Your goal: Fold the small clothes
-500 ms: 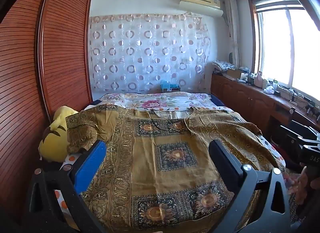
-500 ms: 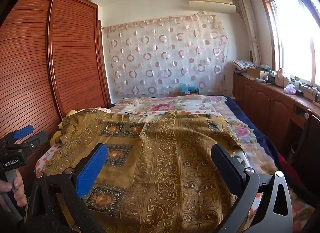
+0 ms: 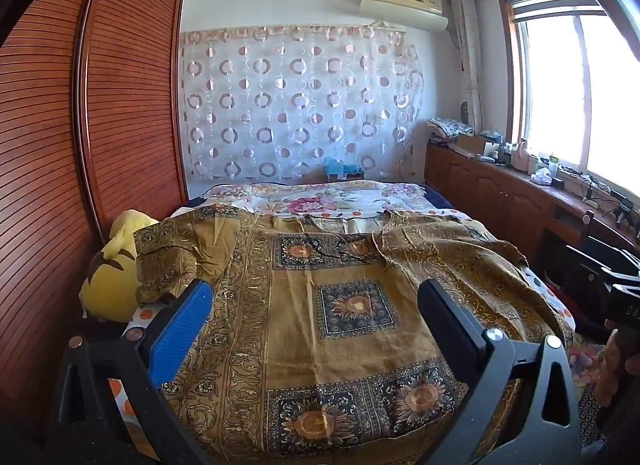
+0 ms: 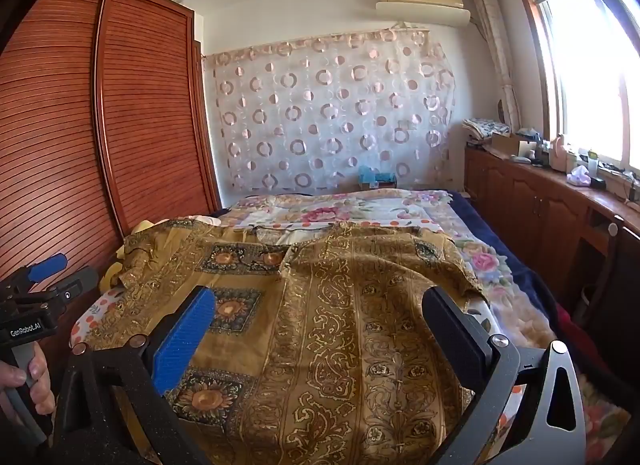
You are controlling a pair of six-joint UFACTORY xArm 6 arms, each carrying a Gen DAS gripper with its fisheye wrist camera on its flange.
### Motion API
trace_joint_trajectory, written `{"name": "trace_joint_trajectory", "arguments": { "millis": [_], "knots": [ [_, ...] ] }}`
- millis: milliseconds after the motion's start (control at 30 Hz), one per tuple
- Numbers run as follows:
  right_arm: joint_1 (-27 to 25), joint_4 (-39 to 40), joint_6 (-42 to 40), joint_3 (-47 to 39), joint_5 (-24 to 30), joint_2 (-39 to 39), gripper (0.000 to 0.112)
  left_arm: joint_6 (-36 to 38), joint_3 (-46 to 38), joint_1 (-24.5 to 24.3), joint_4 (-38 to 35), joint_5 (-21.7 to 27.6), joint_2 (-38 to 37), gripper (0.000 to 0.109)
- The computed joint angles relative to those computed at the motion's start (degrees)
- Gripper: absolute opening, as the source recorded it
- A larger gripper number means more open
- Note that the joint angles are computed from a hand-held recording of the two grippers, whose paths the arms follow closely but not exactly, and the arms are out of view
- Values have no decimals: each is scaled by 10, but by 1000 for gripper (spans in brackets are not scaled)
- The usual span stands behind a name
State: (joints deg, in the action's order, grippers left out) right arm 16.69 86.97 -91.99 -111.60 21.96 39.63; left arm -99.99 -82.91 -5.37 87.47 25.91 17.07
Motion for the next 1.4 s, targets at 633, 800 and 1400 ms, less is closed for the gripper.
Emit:
{"name": "trace_joint_trajectory", "arguments": {
  "millis": [633, 800, 1400],
  "knots": [
    [3, -12, 16, -25, -3, 23, 103, -5, -1, 2, 5, -1, 5, 103],
    [3, -12, 17, -26, -3, 23, 103, -2, -2, 2, 2, -1, 5, 103],
    [3, -12, 18, -26, -1, 23, 103, -9, 0, 4, 9, -1, 8, 103]
  ]
}}
